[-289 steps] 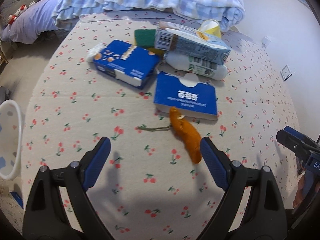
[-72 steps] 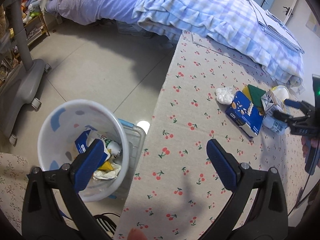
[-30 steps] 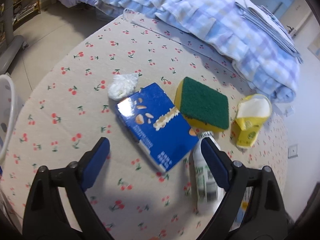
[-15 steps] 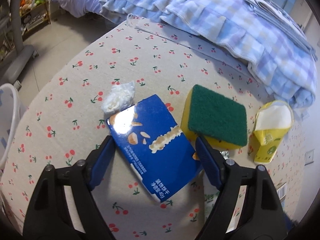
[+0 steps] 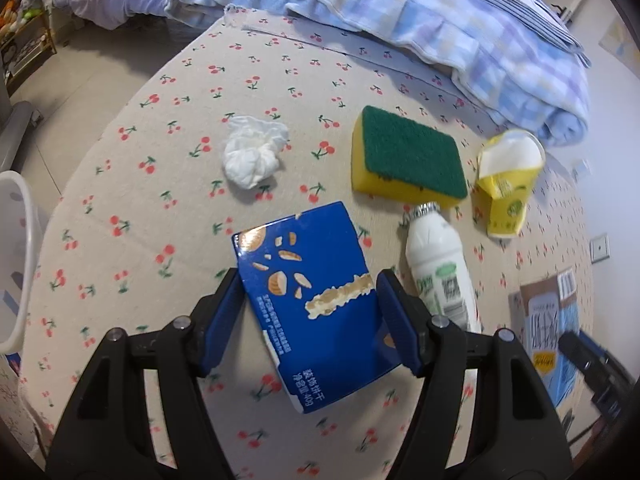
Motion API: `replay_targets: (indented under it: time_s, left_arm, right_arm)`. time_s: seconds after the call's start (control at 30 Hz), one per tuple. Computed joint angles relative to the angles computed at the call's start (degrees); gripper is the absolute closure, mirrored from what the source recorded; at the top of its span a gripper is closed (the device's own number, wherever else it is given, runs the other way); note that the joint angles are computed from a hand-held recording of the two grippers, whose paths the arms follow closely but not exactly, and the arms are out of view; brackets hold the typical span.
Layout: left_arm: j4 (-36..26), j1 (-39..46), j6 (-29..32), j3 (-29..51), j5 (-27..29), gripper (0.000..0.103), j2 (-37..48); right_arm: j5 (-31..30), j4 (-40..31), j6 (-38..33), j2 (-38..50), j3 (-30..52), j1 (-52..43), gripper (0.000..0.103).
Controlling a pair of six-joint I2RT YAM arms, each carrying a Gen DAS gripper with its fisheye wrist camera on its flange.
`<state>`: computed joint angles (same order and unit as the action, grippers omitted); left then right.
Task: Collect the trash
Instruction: 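Drop the blue box into the wastebasket with the left tool while the right tool carries the carton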
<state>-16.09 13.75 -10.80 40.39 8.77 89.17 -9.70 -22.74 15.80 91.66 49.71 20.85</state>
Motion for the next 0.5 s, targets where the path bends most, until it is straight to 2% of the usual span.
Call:
replay_targets:
  time_s: [0.2,0.5]
  left_arm:
    - [-3.7,3.7,5.6,-2.2,2.6,0.034,-6.2]
    - [-10.5,17.0,15.0,-2.8,11.3,0.034,-11.4]
  right_arm:
    - [0.0,-1.2,2.2,-4.8,-1.3,2.2,0.068]
    - [1.1,-2.6,6.9,-8.5,0.7,9.5,0.068]
